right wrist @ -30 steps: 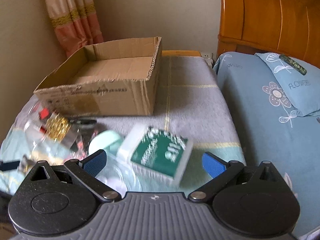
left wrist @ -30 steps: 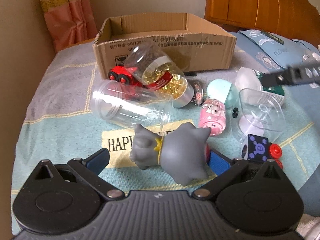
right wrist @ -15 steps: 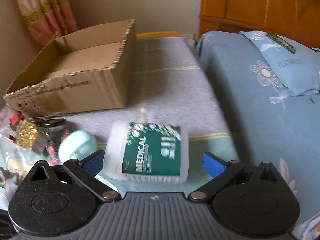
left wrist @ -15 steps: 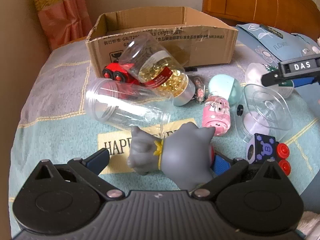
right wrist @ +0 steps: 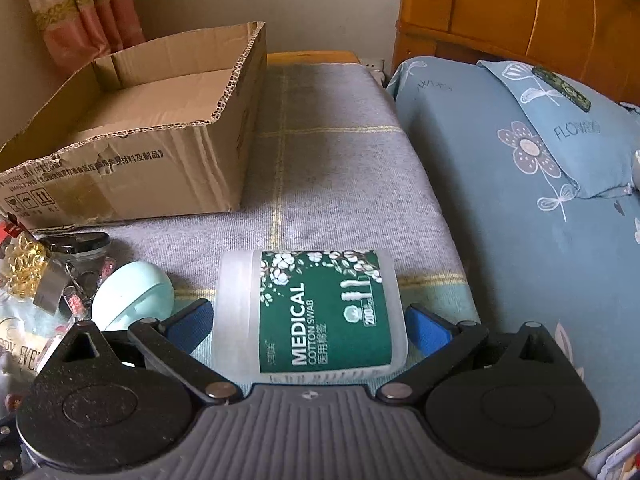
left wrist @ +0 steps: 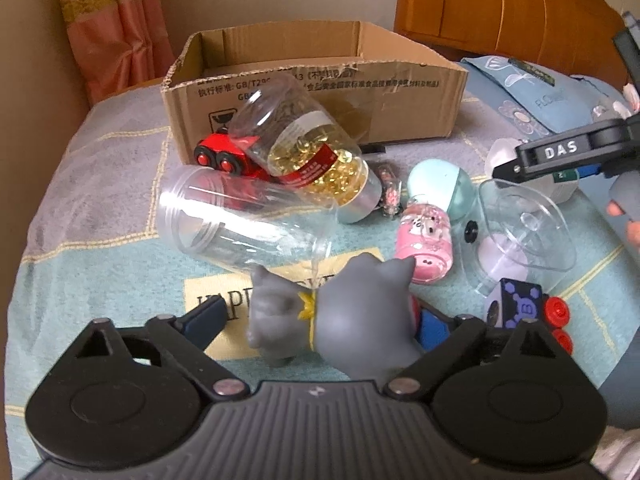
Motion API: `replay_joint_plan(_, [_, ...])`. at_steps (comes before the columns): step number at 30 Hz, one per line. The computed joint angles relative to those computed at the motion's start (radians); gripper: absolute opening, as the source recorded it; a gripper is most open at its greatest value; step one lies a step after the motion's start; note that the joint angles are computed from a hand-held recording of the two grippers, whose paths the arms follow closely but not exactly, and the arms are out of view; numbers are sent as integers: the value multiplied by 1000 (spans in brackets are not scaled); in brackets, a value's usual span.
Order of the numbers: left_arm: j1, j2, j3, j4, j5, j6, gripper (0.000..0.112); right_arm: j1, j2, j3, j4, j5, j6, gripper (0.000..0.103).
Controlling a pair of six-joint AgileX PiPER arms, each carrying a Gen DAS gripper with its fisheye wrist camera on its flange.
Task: Organize rigid objects
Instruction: 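Grasp the swab tub with the right tool while the left tool grasps the grey cat figurine, then carry the swab tub and cat figurine into the box and release both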
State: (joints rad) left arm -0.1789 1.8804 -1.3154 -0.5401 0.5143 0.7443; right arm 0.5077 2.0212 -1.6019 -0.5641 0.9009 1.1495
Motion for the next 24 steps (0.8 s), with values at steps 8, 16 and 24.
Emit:
replay_joint_plan(8, [6, -3, -18, -41, 49, 45, 72, -8, 2, -8, 18, 9, -58, 87])
replay_joint_plan(16, [17, -7, -58, 21, 127, 29, 72, -21, -22, 0, 62, 1, -159, 86])
replay_joint_plan(24, [52, -32, -147, 79, 264, 39, 72, -41, -97, 30, 104, -19, -268, 86])
